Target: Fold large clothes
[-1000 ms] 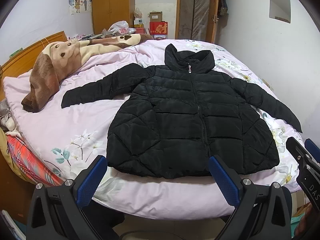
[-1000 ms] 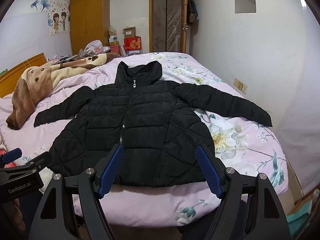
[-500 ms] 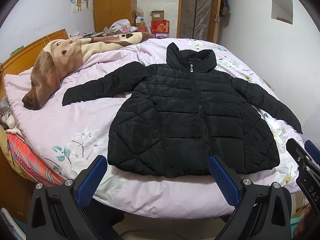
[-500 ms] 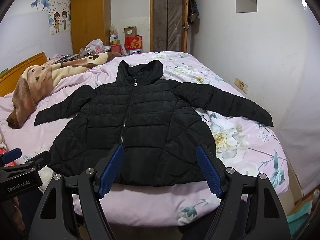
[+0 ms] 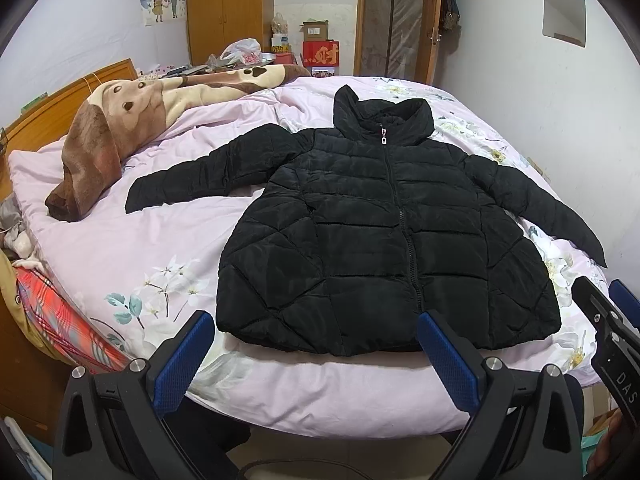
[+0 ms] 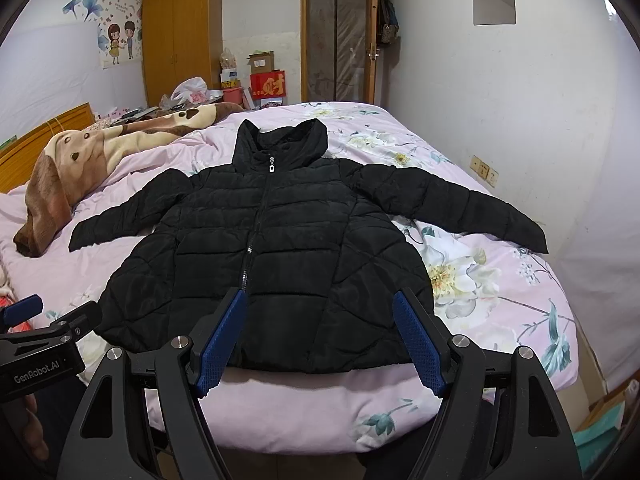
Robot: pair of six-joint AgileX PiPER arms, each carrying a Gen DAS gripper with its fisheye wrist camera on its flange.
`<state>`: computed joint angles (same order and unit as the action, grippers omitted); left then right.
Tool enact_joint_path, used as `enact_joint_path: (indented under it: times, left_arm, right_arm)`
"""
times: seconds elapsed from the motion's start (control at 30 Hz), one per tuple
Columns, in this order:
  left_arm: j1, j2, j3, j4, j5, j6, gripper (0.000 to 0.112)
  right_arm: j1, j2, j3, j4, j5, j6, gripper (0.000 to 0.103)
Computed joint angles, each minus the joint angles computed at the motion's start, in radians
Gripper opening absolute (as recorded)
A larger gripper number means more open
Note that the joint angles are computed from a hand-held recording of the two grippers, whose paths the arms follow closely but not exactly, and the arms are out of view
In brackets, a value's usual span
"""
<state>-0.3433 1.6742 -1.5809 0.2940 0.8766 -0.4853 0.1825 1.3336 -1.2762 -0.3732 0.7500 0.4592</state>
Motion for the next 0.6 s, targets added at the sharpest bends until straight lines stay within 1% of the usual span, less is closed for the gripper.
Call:
enact_joint_path:
  times: [0.33, 0.6]
  left_arm:
    - [-0.001, 0.006, -0.01, 0.005, 0.007, 0.002, 0.103]
    - [0.013, 0.026, -0.031, -0.023, 0.009, 0.023, 0.103]
  right_arm:
    - [0.005, 0.004, -0.002, -0.006, 0.004, 0.007, 0.075]
    - [0.004, 0.005, -0.002, -0.005, 0.005, 0.006, 0.075]
